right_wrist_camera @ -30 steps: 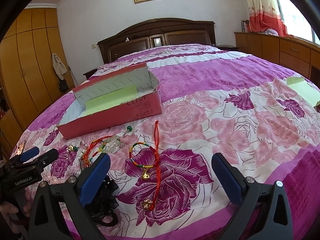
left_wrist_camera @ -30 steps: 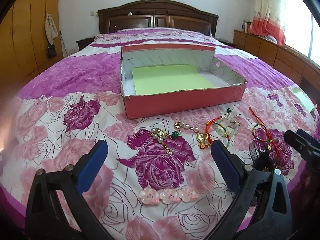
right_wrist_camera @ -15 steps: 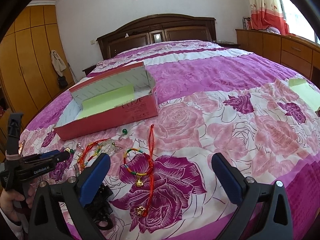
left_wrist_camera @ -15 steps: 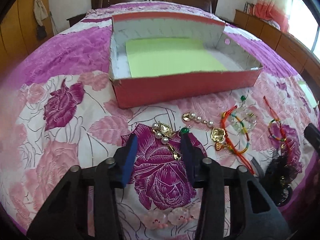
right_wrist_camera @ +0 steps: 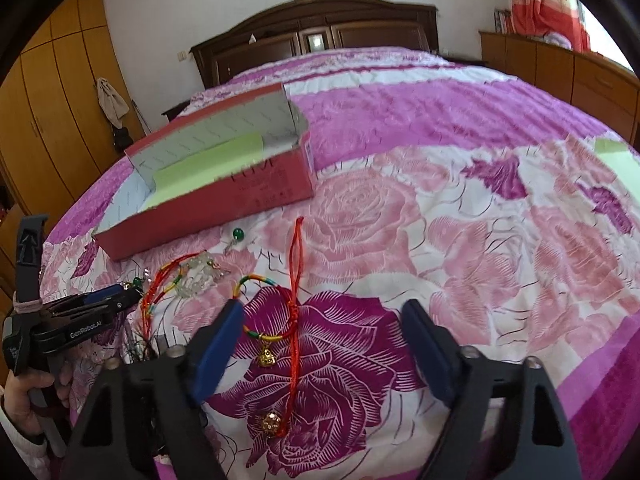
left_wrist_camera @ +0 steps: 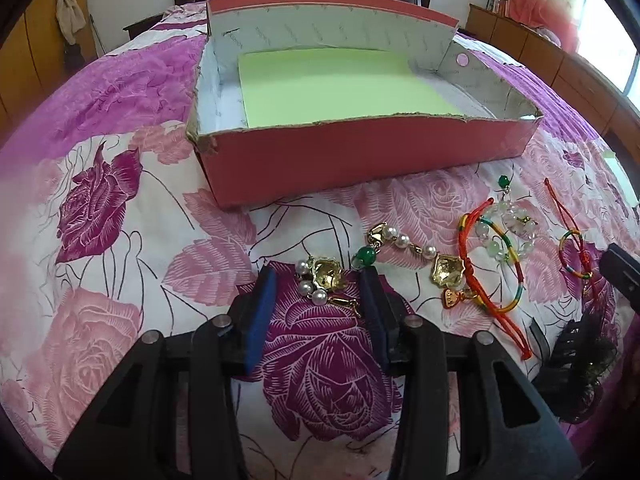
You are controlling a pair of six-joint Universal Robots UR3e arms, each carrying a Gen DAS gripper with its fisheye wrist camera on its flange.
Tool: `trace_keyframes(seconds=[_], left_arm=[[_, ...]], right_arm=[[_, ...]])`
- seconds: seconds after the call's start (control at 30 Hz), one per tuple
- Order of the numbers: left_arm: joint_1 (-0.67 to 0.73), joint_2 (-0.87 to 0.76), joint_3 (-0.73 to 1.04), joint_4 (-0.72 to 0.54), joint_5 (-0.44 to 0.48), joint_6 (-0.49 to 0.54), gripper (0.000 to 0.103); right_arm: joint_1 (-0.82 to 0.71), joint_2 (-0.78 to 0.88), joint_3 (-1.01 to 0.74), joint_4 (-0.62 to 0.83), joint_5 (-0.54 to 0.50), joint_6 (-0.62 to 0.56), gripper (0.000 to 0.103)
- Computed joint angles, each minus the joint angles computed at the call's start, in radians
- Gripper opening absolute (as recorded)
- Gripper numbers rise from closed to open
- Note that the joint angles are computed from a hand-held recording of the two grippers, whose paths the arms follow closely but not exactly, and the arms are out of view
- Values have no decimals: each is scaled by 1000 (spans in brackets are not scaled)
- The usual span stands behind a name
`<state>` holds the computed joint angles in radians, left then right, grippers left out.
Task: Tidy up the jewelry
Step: 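Lower the left tool onto the gold pearl earring while the right tool lowers onto the rainbow bracelet, then close the left tool on the gold earring while the right tool closes on the rainbow bracelet, then carry the earring with the left tool while the right tool carries the bracelet into the box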
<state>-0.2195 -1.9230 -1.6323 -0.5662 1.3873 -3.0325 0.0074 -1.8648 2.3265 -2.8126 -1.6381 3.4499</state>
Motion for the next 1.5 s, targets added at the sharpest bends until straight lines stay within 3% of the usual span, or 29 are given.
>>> trace_keyframes(seconds=[0.4,0.47,0.5,0.6,0.73,1.17,1.5], left_arm=[[22,23,-39,39,-46,-2,34],[44,46,-74,61,-81,5,30],[59,60,-92,68,-105,9,20],[79,83,-110,63,-136,15,12],[75,112,-130,70,-142,31,10],[70,231,-186,86,-178,46,10],[74,227,-96,82,-173,26,10]], right_arm=[[-15,106,-60,47,42,-18,58],[-12,116,-66,56,32,-14,55],[-8,122,-73,59,25,-14,53],[16,131,-89,68,-11,-5,39],[7,105,-69,50,17,-22,11],[-12,-53,5,14,78,-28,9],[15,-55,-114,31,54,-72,9]])
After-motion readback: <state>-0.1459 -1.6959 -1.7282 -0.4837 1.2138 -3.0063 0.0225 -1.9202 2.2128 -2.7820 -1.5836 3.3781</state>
